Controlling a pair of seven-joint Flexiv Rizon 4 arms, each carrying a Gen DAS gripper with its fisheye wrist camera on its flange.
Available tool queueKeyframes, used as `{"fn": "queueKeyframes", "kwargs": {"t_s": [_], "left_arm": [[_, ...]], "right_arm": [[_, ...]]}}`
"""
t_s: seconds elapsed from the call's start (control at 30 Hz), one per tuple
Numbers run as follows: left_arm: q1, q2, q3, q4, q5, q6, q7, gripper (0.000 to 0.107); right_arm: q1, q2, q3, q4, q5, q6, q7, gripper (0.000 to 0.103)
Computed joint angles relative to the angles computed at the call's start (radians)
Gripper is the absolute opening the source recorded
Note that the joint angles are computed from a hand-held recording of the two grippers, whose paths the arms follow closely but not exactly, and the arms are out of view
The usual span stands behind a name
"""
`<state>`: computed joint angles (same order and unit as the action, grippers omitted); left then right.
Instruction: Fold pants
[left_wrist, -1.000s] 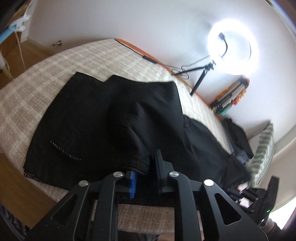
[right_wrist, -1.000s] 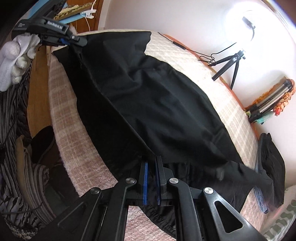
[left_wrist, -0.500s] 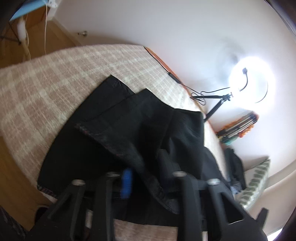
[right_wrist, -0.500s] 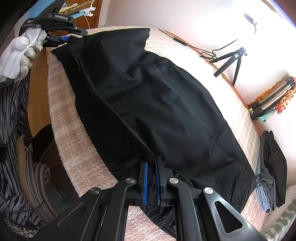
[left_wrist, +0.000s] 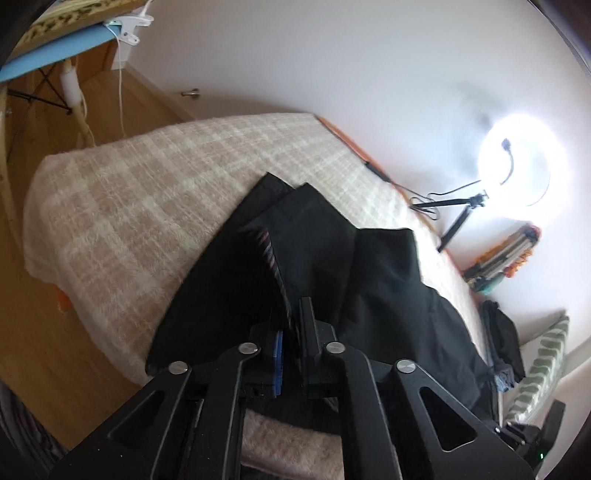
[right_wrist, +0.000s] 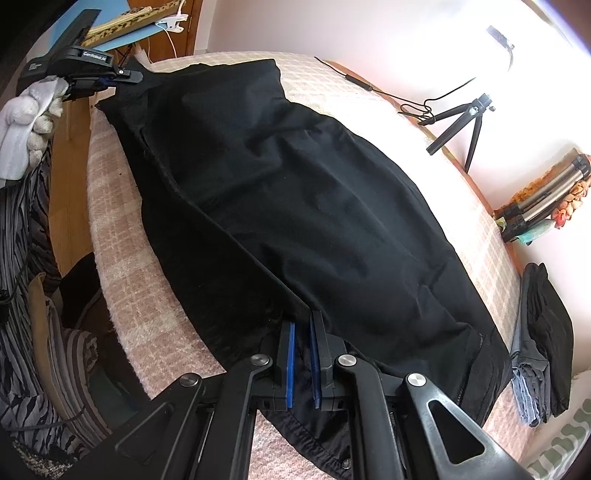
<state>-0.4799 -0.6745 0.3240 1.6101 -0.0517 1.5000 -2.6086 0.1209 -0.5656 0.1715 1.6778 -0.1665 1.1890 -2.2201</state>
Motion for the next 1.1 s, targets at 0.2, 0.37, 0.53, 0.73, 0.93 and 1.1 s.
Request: {"fn": "queueKeyframes", "kwargs": {"t_s": [0.2, 0.37, 0.53, 0.73, 0.93, 1.1], "left_arm": [[0.015, -0.016, 0.021, -0.048, 0.012, -0.102, -0.051, 0.003], [-0.063, 0.023, 0.116, -0.015, 0.123, -0.135, -0.165, 0.004], [-0.075, 0.025, 0.127, -0.05, 0.201, -0.255, -0.206, 0.009], [-0.064, 0.059, 0.127, -0.094, 0.291, -0.378, -0.266, 0.026], [-0.045, 0.112, 0.103, -0.148, 0.421, -0.424, -0.276, 0.034], [0.067, 0.102, -0.072, -0.243, 0.437, -0.386, -0.077, 0.035]], "right_arm": [[-0.008, 0.007, 0.007, 0.005, 0.013, 0.0, -0.012, 0.005], [-0.006, 0.007, 0.005, 0.005, 0.013, 0.0, -0.013, 0.006], [-0.003, -0.002, 0.007, -0.007, 0.017, -0.006, -0.017, 0.006], [-0.028, 0.003, 0.033, -0.023, 0.061, -0.035, -0.024, 0.007], [-0.049, 0.025, 0.053, -0.027, 0.133, -0.053, -0.006, 0.015], [-0.091, 0.038, 0.089, -0.062, 0.249, -0.105, 0.002, 0.033]]}}
